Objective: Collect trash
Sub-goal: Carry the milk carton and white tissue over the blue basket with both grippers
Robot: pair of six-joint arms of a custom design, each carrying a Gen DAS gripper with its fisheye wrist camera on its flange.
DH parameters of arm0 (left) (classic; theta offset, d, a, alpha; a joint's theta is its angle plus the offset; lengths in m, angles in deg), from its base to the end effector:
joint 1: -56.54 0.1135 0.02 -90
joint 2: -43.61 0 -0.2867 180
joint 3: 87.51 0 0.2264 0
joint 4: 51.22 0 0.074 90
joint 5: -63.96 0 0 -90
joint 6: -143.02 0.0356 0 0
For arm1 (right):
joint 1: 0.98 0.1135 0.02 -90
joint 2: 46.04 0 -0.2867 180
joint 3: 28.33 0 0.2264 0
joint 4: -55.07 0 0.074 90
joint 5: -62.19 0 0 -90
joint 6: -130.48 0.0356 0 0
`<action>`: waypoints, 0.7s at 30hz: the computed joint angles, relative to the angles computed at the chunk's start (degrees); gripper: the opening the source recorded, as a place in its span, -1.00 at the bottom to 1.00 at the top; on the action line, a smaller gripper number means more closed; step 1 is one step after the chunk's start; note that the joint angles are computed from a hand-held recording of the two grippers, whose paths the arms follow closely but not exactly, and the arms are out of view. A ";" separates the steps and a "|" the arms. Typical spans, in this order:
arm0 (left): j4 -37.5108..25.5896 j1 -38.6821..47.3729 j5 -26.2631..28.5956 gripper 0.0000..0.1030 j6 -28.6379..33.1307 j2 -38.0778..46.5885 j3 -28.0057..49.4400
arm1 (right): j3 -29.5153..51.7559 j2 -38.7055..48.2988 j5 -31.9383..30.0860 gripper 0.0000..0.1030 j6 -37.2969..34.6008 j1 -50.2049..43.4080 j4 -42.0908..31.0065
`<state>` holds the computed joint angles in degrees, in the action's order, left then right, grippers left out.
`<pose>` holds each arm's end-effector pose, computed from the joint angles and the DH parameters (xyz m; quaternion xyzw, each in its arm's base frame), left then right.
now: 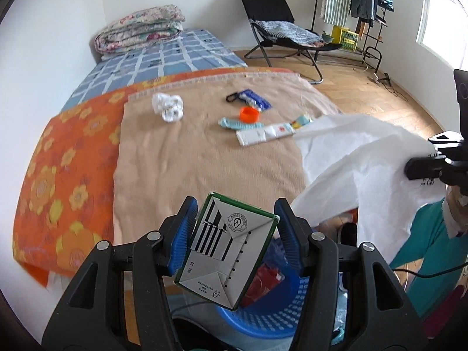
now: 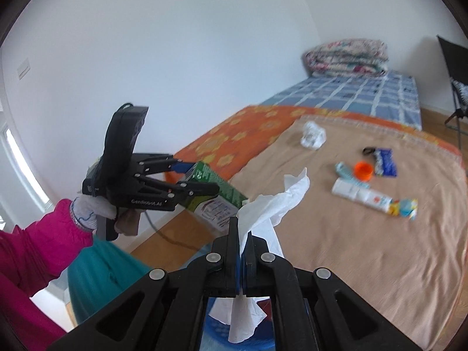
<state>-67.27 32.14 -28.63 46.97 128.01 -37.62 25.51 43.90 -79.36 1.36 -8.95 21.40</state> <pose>0.2267 -0.1011 0.1859 0.1425 0.9303 -0.0681 0.3311 0.2375 -0.0051 0.1766 -0.3116 0.8335 0.3293 0.3160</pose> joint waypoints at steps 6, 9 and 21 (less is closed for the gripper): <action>3.57 -0.63 0.21 0.09 -1.79 0.60 -5.53 | -5.86 1.42 3.13 -1.00 -2.67 2.59 1.30; 5.71 -0.38 0.90 0.09 -2.54 1.83 -7.80 | -7.42 2.92 4.62 -1.00 -2.71 3.71 2.79; 15.12 -1.73 1.32 0.09 -3.81 18.37 -10.28 | -9.47 14.09 12.72 -1.00 2.18 9.81 13.02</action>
<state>-52.15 30.40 -27.30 43.16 146.38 -47.90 16.04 58.00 -66.64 3.55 0.86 34.43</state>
